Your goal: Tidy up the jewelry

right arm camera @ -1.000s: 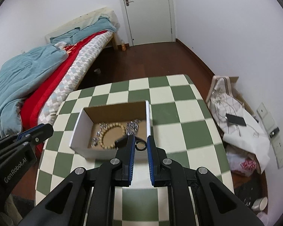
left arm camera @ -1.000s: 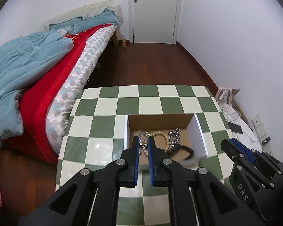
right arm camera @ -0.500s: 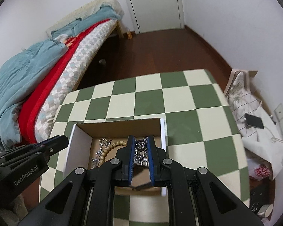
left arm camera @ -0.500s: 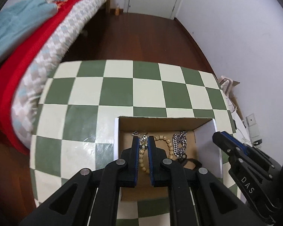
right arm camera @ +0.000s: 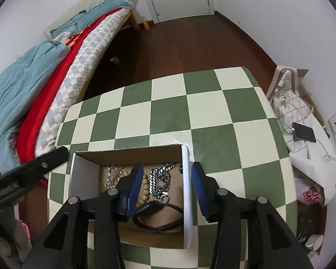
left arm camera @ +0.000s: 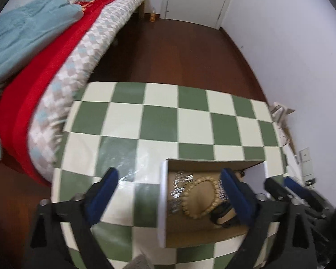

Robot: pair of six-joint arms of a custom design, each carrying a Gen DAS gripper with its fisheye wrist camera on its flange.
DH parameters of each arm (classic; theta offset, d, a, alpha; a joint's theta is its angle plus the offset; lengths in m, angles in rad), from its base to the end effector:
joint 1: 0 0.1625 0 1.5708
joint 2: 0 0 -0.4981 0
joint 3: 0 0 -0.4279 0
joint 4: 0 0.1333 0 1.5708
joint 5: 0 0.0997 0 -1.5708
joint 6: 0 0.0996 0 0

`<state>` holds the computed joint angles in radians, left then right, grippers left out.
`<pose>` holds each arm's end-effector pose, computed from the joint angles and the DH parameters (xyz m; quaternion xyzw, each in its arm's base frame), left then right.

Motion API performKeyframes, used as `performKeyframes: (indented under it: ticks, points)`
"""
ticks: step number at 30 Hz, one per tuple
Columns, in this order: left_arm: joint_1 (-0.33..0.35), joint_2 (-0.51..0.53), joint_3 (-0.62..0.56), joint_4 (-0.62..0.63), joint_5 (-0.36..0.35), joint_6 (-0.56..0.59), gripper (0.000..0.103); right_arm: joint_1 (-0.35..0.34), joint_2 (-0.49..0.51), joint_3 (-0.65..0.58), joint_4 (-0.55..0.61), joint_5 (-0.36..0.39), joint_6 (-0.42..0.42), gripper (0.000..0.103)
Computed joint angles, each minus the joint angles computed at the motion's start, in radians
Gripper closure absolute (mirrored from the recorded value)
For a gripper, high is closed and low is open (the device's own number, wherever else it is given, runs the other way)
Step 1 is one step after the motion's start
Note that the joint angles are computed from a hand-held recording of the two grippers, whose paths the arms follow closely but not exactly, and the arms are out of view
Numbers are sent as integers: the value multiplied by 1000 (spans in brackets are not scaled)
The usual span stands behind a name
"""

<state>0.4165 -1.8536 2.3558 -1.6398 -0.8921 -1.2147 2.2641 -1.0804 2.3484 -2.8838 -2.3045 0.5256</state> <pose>-0.1897 -0.2980 0.3226 0.0437 0.9227 -0.2248 0.3102 0.3485 -0.3152 0.1241 0.0701 -0.9306 0.2225 0.2820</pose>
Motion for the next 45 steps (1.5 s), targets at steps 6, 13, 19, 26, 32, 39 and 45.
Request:
performKeyframes:
  ticks: [6,13,19,26,32,39,45]
  points:
    - [-76,-12,-9,205,-3,-125,0,47,-23,-28,200,-69,95,7]
    - [-196,-43,-11,345,-53,-249,0,110,-51,-39,395,-98,221,0]
    - [-307,-62,-23,434,-111,-342,0,172,-104,-39,523,-110,327,0]
    - [-474,-85,-66,561,-181,-479,0,270,-164,-51,670,-106,452,0]
    - [-622,-84,-131,677,-218,-596,0,373,-212,-83,810,-108,563,0]
    - [-748,-62,-198,766,-245,-689,0,494,-251,-157,1009,-138,699,0]
    - [-825,-31,-252,797,-266,-732,0,585,-260,-233,1160,-141,791,0]
